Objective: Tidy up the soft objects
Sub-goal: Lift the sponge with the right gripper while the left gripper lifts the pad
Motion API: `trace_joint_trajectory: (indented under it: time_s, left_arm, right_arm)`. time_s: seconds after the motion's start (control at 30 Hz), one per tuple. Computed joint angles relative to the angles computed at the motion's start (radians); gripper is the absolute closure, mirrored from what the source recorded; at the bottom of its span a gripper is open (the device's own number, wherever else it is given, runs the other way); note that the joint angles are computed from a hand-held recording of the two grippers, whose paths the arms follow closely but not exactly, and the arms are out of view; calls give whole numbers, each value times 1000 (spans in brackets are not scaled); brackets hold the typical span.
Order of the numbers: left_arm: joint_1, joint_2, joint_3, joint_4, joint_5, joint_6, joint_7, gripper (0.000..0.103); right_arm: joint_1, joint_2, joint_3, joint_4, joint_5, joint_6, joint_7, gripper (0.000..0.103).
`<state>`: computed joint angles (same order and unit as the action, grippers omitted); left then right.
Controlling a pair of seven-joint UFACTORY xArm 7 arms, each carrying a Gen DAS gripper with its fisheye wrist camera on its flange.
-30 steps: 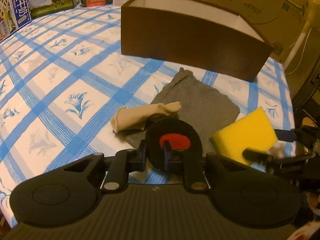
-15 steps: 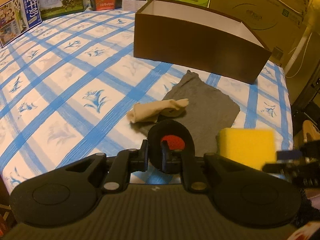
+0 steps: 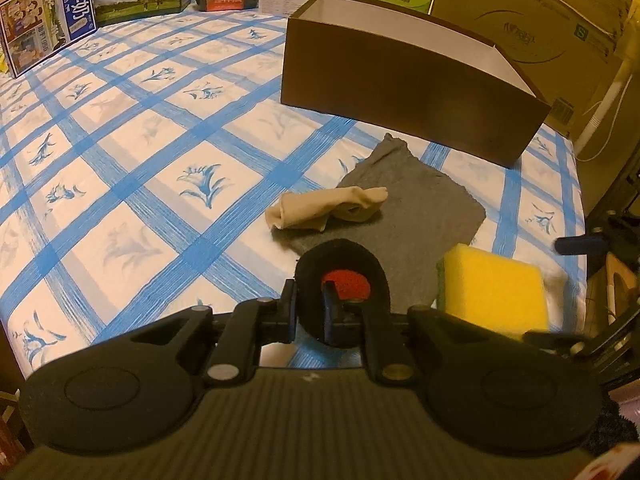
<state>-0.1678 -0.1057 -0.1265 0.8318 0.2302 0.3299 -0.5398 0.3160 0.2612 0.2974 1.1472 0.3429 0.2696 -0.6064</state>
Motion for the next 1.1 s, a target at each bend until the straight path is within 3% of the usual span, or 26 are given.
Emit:
trace_joint_trajectory:
  time_s: [0.17, 0.27, 0.33, 0.5, 0.73, 1.1]
  left_arm:
    - [-3, -11, 4, -9, -25, 12, 8, 92]
    - [0, -21, 6, -18, -37, 16, 15, 92]
    - [4, -31, 5, -25, -36, 23, 12, 92]
    - [17, -55, 3, -42, -31, 34, 3, 93]
    - [22, -59, -3, -42, -25, 47, 3, 93]
    - [16, -47, -2, -36, -26, 41, 13, 93]
  right_arm:
    - [32, 75, -19, 65, -88, 33, 3, 8]
    - [66, 101, -44, 84, -146, 27, 67, 9]
    - [60, 108, -34, 88, -148, 26, 86, 23]
    - [102, 78, -74, 84, -198, 60, 246, 31]
    - [174, 54, -147, 89, -306, 63, 627, 32]
    - [183, 86, -141, 117, -453, 102, 725, 25]
